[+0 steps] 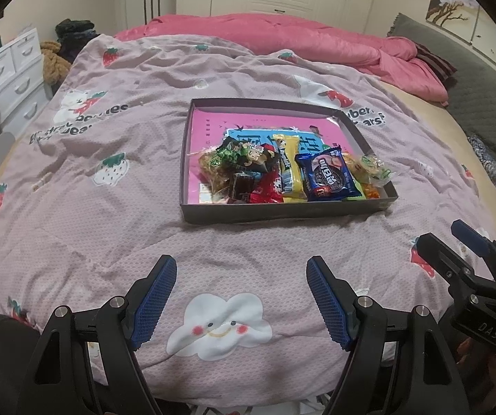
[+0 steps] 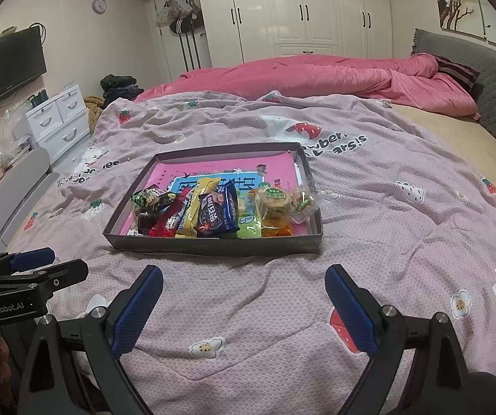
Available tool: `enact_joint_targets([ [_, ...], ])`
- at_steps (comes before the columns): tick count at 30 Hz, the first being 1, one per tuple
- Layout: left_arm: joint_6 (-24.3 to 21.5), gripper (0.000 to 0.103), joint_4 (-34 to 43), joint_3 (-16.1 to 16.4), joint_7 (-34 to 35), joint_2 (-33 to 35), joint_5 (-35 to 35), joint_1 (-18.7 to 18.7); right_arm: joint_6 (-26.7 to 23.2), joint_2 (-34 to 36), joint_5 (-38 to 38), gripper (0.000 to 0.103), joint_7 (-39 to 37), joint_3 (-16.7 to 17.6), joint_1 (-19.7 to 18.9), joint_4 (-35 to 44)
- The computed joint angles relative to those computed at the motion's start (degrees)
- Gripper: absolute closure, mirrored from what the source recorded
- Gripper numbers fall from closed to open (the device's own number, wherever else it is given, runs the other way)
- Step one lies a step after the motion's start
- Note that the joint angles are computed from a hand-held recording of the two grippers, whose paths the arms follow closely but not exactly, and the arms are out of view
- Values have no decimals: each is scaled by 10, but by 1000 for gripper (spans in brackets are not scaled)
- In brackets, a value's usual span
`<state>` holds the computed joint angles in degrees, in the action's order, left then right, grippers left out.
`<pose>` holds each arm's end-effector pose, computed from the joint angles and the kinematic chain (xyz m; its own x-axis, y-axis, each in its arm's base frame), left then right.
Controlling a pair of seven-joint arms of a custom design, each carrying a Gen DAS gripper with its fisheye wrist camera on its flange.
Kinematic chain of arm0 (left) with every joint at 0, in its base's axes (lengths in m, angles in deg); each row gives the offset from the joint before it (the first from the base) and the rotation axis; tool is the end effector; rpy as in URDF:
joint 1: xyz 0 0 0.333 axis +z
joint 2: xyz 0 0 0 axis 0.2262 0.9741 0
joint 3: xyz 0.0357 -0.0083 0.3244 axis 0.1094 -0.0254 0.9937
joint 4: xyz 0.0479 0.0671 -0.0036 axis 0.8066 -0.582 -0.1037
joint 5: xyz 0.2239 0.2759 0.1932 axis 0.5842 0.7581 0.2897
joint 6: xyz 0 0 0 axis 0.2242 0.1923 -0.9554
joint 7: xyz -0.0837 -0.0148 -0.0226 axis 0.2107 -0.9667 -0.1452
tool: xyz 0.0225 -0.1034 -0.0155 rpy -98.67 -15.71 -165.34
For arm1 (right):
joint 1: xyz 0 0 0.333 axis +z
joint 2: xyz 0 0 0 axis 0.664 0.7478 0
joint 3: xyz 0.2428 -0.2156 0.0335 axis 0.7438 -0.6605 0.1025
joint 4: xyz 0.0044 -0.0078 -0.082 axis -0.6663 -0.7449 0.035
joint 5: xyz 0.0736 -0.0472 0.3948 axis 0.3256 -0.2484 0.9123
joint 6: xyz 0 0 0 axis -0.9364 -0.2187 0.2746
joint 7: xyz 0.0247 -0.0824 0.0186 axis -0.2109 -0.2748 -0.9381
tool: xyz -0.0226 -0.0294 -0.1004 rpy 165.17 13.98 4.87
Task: Organize snacks
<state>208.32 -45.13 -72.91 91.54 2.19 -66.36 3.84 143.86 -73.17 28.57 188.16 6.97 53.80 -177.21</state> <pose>0.6134 -0.1700 0.4497 0.0264 -0.9937 0.1085 -0.8175 -0.0839 -0.5698 0.6117 0.1981 0.4491 0.1927 -0.9755 -0.1062 -0.6889 -0.0574 -0.7226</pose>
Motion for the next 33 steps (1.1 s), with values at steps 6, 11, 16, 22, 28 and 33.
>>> enact_joint_targets([
  [6, -6, 24, 4, 2, -9, 3, 11, -2, -3, 0, 1, 8, -2, 1, 0, 1],
  [11, -7, 24, 5, 0, -5, 4, 5, 0, -6, 0, -3, 8, 0, -2, 2, 2],
  [16, -9, 24, 7, 3, -10, 6, 12, -4, -6, 2, -1, 8, -3, -1, 2, 3],
  [22, -14, 24, 10, 4, -12, 8, 19, -6, -7, 5, -3, 8, -2, -4, 2, 5],
  [28, -15, 24, 12, 4, -15, 9, 21, -5, -8, 7, -1, 8, -8, 0, -2, 7],
  [33, -18, 24, 14, 4, -14, 11, 19, -5, -9, 7, -4, 8, -6, -3, 1, 7],
])
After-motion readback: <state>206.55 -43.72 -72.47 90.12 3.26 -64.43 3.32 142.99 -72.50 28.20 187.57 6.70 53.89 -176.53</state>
